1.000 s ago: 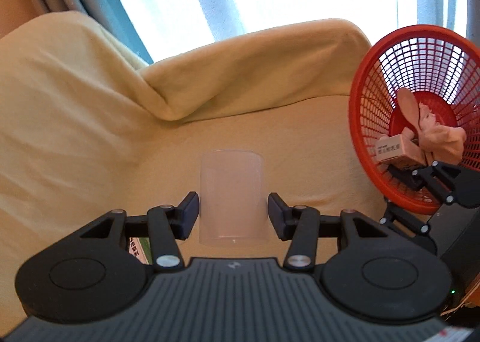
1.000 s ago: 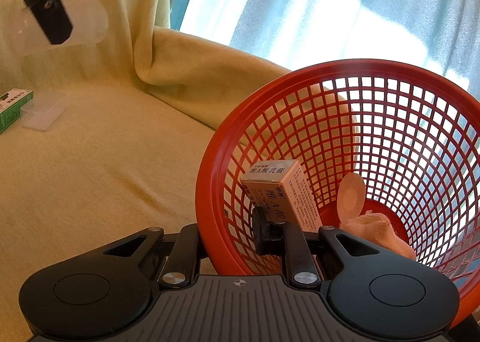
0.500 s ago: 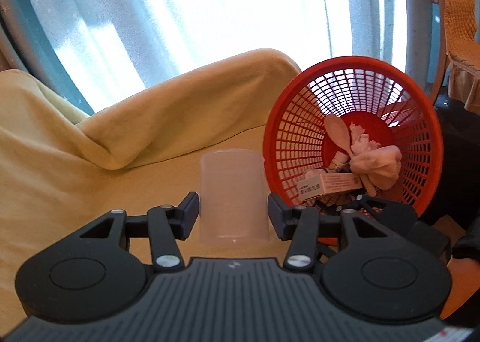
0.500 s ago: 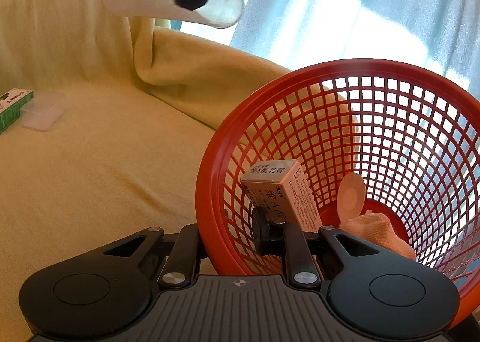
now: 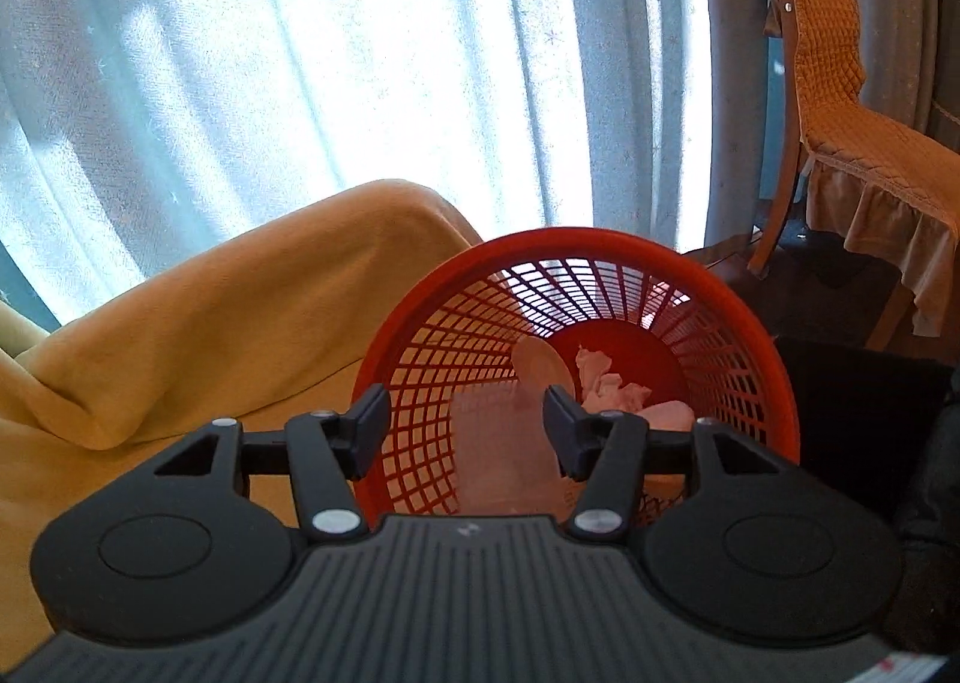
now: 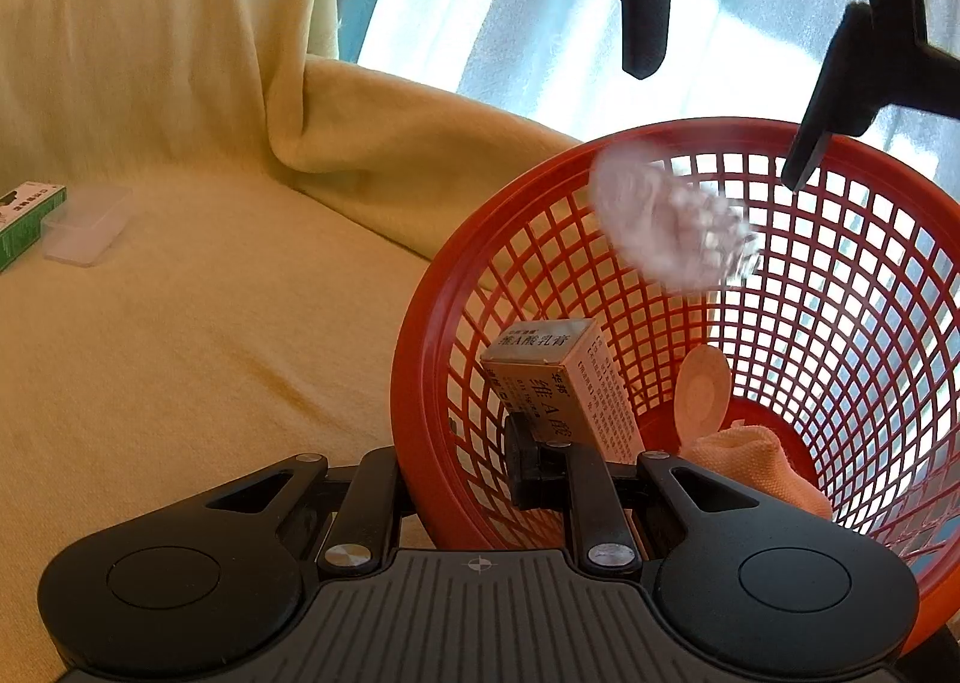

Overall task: Organize objects
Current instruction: 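Drop the clear plastic box into the red basket with the left tool, then move the left tool to the green-and-white spray box and grasp it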

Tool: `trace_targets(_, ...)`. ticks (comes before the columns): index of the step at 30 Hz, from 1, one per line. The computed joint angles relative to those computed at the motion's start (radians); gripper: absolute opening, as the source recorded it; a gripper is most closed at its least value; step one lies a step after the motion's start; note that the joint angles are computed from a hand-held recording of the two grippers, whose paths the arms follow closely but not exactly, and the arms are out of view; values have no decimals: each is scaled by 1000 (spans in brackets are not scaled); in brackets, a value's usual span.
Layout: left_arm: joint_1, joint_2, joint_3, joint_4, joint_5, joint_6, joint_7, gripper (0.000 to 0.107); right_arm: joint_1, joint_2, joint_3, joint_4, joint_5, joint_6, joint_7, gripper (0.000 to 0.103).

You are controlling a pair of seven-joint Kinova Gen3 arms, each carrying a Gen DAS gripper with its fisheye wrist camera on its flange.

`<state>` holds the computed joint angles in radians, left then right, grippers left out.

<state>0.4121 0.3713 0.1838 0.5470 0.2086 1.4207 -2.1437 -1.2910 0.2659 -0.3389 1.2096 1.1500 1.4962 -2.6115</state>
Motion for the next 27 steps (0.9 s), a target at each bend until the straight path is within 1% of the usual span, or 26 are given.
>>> trace_targets(1, -7, -7, 0, 13, 8, -16, 5, 52, -8, 0, 12, 0, -4, -3, 2, 14)
trace_targets(5, -48, -63, -15, 87, 15, -75, 30, 53, -7, 1, 8, -3, -2, 1, 0, 14)
trace_targets(7, -67, -88, -29, 115, -4, -88, 55, 53, -8, 3, 8, -7, -3, 2, 3, 14)
trace_targets(10, -101, -137, -54, 184, -41, -131, 103, 54, -8, 2, 8, -8, -3, 2, 2, 14)
trace_targets(12, -133, -172, -69, 237, -59, -163, 136, 58, -8, 1, 8, -6, -4, 0, -3, 14)
trace_targets(14, -154, -204, -85, 282, -99, -191, 179, 64, -8, 0, 9, -5, -4, -2, -6, 14)
trace_targets(16, -184, -223, -97, 304, -126, -192, 219, 65, -8, 1, 7, -6, -3, 0, -5, 14)
trace_targets(17, -196, -234, -103, 318, -148, -195, 234, 67, -8, 2, 6, -9, -3, 2, -4, 14)
trace_targets(19, -214, -250, -116, 347, -207, -202, 261, 68, -8, 3, 7, -10, -4, 3, 1, 14)
trace_targets(21, -239, -248, -128, 359, -244, -190, 307, 68, -8, 6, 5, -11, -3, 6, 4, 14)
trace_targets(24, -259, -255, -144, 426, -326, -217, 381, 68, -7, 4, 5, -8, -3, 6, 1, 14)
trace_targets(27, -289, -256, -152, 498, -344, -253, 441, 68, -7, 4, 5, -9, -3, 6, 1, 14)
